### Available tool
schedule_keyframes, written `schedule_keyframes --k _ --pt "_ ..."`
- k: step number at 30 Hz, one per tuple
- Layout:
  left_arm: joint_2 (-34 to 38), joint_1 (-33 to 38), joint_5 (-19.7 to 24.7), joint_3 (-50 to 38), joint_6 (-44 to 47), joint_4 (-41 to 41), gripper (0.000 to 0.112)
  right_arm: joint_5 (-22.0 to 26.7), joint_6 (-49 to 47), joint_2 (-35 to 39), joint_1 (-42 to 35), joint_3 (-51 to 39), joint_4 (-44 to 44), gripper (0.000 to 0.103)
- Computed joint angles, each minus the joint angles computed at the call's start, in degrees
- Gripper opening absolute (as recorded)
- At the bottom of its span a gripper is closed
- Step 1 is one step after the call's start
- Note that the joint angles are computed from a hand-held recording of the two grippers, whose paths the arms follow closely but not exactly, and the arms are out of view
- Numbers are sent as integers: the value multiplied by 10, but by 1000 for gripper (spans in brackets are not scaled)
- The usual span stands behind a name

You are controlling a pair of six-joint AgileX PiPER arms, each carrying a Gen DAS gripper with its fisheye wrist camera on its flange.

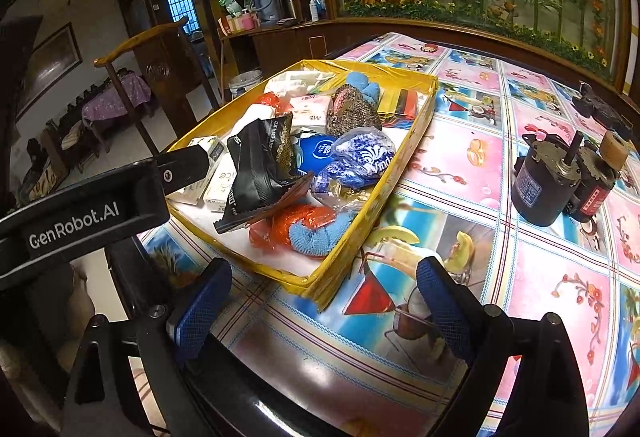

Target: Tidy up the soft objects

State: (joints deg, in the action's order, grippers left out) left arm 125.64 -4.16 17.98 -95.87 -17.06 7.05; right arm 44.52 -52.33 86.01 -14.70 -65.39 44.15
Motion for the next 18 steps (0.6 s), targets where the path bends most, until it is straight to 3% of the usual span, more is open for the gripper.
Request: schedule_keyframes --k 18 --pt "-6 -11 11 7 -18 11 103 18 -30 -7 -30 6 14 96"
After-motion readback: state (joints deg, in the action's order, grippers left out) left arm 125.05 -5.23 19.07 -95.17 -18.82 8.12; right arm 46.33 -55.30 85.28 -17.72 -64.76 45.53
